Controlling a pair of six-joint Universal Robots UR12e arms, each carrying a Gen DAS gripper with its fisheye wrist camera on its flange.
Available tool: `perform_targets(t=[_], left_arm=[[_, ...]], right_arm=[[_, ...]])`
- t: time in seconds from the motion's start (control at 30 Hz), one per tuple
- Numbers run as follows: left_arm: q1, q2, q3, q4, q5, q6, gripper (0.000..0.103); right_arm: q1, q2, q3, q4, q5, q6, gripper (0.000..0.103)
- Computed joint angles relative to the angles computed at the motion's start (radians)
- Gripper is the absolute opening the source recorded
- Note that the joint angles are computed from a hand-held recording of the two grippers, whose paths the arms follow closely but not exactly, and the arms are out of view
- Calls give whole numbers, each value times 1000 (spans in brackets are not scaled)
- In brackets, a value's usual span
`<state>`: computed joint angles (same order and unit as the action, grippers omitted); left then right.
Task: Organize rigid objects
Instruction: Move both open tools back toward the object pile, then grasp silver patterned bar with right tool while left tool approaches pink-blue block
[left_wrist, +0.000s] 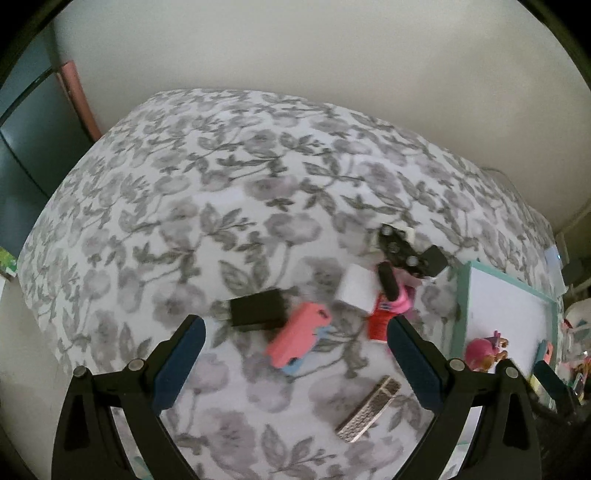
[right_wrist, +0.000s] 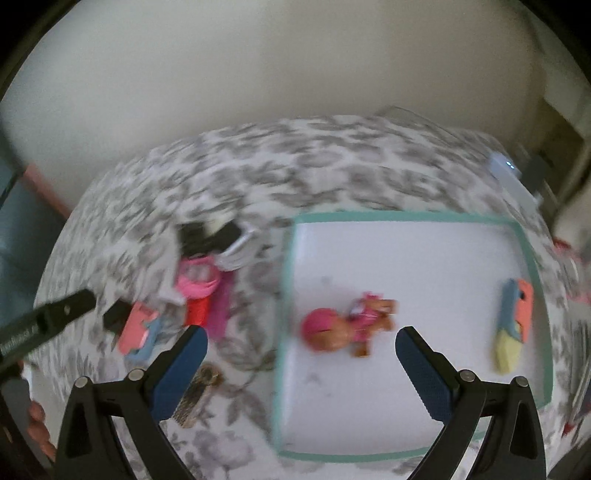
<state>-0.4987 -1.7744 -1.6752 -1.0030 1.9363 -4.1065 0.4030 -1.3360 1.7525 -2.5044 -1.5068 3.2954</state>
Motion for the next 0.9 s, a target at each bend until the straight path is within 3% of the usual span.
perform_targets(t=[0.13, 0.3, 0.53, 0.67, 0.8, 0.9], left_arm=[[7, 27, -31, -27, 13, -35, 99], [26, 42, -64, -51, -24, -70, 99], [50, 26, -83, -74, -135, -94, 99], [53, 10, -75, -127, -152, -106, 99], [67, 16, -94, -123, -189, -148, 99], [69, 20, -100, -126, -193, -168, 99]], right_arm=[[31, 13, -11, 22, 11, -60, 103], [66, 35, -21, 47, 19, -152, 103], [85, 65, -30, 104, 66, -273, 103], [80, 73, -29, 156, 121, -316, 103], [81, 79, -27, 199, 141, -379, 103], [91, 82, -22, 203, 105, -425, 103]])
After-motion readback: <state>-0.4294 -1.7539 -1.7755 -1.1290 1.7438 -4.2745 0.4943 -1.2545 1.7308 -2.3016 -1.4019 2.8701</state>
